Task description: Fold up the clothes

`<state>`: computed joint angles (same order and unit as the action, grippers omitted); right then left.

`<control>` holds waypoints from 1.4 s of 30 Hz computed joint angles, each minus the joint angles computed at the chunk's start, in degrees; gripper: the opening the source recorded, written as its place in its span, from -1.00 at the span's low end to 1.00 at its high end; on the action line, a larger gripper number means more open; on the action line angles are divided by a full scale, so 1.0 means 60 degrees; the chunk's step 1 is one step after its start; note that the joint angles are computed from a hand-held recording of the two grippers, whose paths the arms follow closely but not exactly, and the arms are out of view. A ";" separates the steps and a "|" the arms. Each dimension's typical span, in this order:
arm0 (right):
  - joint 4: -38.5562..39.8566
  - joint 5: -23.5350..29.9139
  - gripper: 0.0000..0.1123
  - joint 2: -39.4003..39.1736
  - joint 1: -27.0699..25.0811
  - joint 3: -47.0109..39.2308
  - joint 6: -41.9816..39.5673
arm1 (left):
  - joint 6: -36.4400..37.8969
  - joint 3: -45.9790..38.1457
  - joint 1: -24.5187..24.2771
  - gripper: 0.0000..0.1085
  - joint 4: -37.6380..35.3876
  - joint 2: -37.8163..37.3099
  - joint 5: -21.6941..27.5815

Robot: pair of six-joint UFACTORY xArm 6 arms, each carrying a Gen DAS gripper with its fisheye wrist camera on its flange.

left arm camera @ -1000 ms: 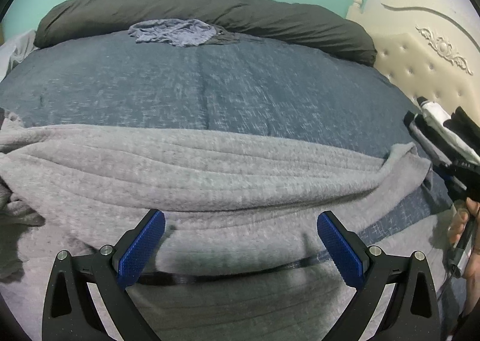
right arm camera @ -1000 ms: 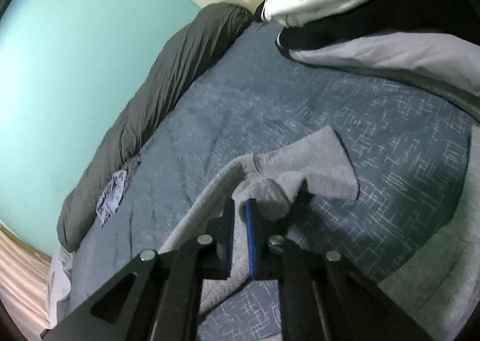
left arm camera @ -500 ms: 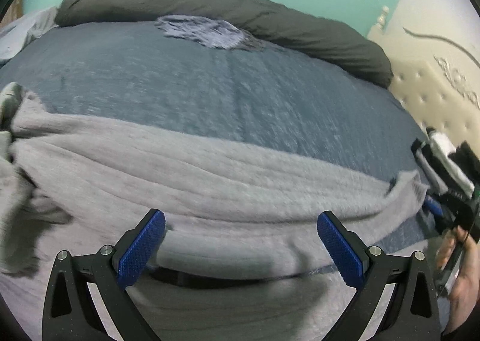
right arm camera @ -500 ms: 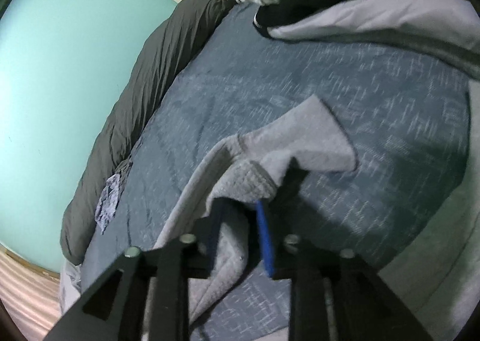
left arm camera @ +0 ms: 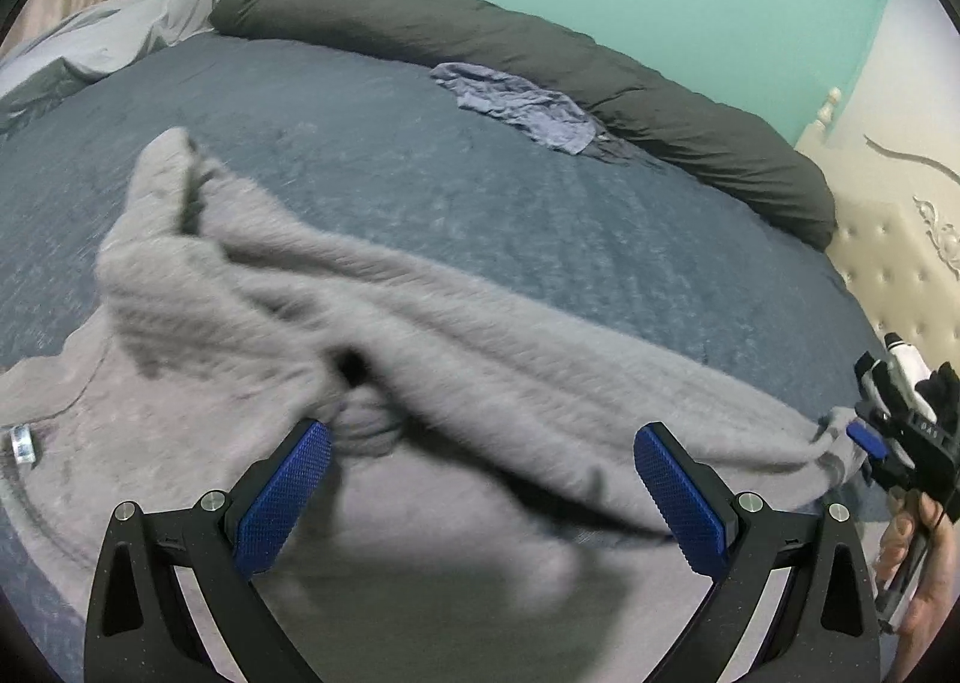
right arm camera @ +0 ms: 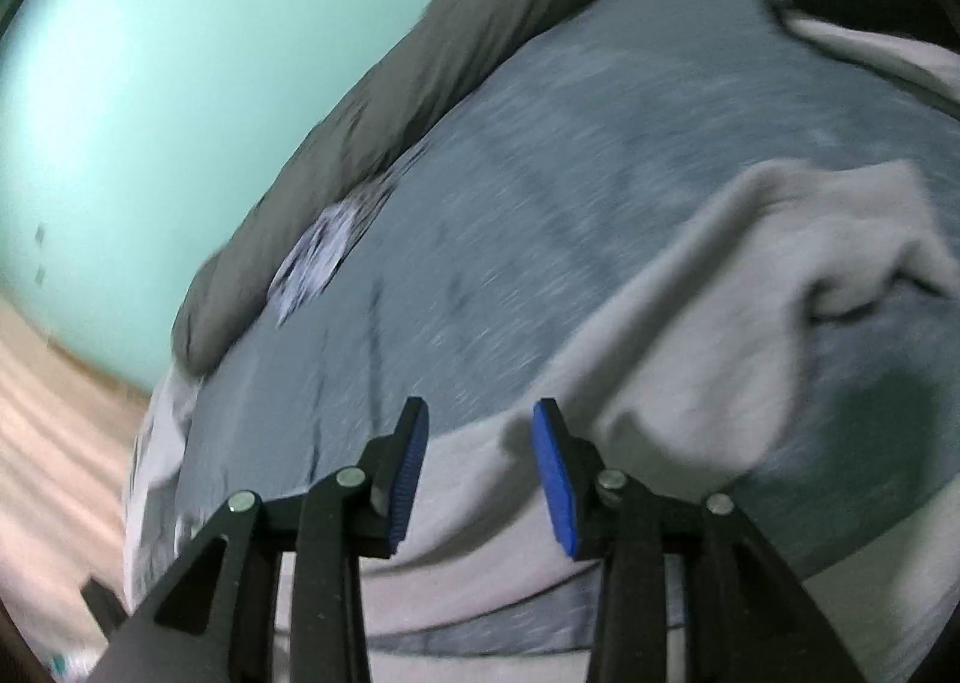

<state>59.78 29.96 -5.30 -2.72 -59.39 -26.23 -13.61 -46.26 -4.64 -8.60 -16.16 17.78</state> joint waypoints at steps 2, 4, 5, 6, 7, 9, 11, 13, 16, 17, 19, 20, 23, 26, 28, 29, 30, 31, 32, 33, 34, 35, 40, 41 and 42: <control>-0.0211 0.0368 -0.33 0.0064 0.0376 -0.0122 -0.0230 | 0.0300 0.0183 0.0083 0.90 -0.0064 -0.0138 0.0104; -0.0523 0.0563 -0.10 0.0117 0.0827 -0.0176 -0.0428 | 0.0473 0.0359 0.0142 0.90 -0.0156 -0.0264 0.0136; -0.0740 0.0665 -0.08 0.0165 0.1060 -0.0216 -0.0472 | 0.0648 0.0441 0.0184 0.90 -0.0373 -0.0319 0.0137; -0.1054 0.0814 -0.08 0.0230 0.1296 -0.0279 -0.0425 | 0.0856 0.0466 0.0220 0.90 -0.0608 -0.0317 0.0138; -0.1392 0.1002 -0.08 0.0325 0.1537 -0.0391 -0.0366 | 0.1027 0.0449 0.0253 0.90 -0.0778 -0.0288 0.0119; -0.2138 0.1248 -0.08 0.0702 0.2035 -0.0843 -0.0273 | 0.1237 0.0446 0.0322 0.90 -0.0954 -0.0290 0.0044; -0.3204 0.1334 -0.08 0.1091 0.2525 -0.1312 -0.0037 | 0.1435 0.0441 0.0398 0.90 -0.1112 -0.0253 0.0022; -0.4398 0.1478 -0.08 0.1477 0.2970 -0.1792 0.0161 | 0.1812 0.0428 0.0455 0.90 -0.1510 -0.0181 0.0062; -0.6346 0.1773 -0.08 0.1968 0.3540 -0.2383 0.0103 | 0.2247 0.0492 0.0532 0.90 -0.1928 -0.0197 0.0112; -0.6947 0.1804 -0.08 0.2094 0.3696 -0.2502 0.0110 | 0.2362 0.0528 0.0544 0.90 -0.2034 -0.0242 0.0128; -0.7763 0.1928 -0.08 0.2334 0.3910 -0.2714 0.0041 | 0.2575 0.0540 0.0563 0.90 -0.2267 -0.0284 0.0154; -0.8092 0.1991 -0.08 0.2425 0.3973 -0.2763 0.0040 | 0.2671 0.0530 0.0572 0.90 -0.2379 -0.0297 0.0170; -0.8870 0.2026 -0.42 0.2554 0.4097 -0.2743 -0.0023 | 0.2903 0.0498 0.0601 0.90 -0.2649 -0.0291 0.0198; -0.8862 0.1971 -0.81 0.2476 0.3980 -0.2718 -0.0218 | 0.2981 0.0434 0.0637 0.90 -0.2843 -0.0241 0.0244; -0.8643 0.1883 -0.92 0.2428 0.3903 -0.2783 -0.0323 | 0.2991 0.0407 0.0649 0.90 -0.2881 -0.0240 0.0256; -0.8514 0.1828 -0.93 0.2407 0.3868 -0.2827 -0.0368 | 0.2986 0.0400 0.0656 0.90 -0.2885 -0.0244 0.0261; -0.8409 0.1769 -0.94 0.2370 0.3819 -0.2871 -0.0412 | 0.2984 0.0387 0.0665 0.90 -0.2908 -0.0241 0.0277; -0.8324 0.1708 -0.94 0.2320 0.3756 -0.2916 -0.0454 | 0.2990 0.0382 0.0672 0.90 -0.2938 -0.0245 0.0291; -0.8121 0.1724 -0.94 0.2305 0.3674 -0.3017 -0.0520 | 0.2996 0.0389 0.0673 0.90 -0.2953 -0.0256 0.0293; -0.7823 0.1812 -0.94 0.2321 0.3576 -0.3167 -0.0593 | 0.2996 0.0389 0.0673 0.90 -0.2953 -0.0256 0.0293; -0.7577 0.1888 -0.94 0.2364 0.3473 -0.3348 -0.0625 | 0.3011 0.0385 0.0670 0.90 -0.2980 -0.0257 0.0290; -0.7375 0.1953 -0.94 0.2434 0.3366 -0.3557 -0.0622 | 0.3018 0.0377 0.0672 0.90 -0.2983 -0.0253 0.0291; -0.7722 0.1984 -0.94 0.3031 0.3206 -0.4580 -0.0021 | 0.2955 0.0348 0.0688 0.90 -0.2887 -0.0237 0.0293; -0.7834 0.2032 -0.94 0.3235 0.3206 -0.4870 0.0151 | 0.2965 0.0336 0.0691 0.90 -0.2890 -0.0226 0.0293; -0.7945 0.2066 -0.94 0.3421 0.3210 -0.5143 0.0322 | 0.2977 0.0324 0.0696 0.90 -0.2895 -0.0214 0.0293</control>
<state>12.11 42.35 15.23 16.54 -90.25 -24.30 4.25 -44.32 -0.46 -25.97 -17.45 19.53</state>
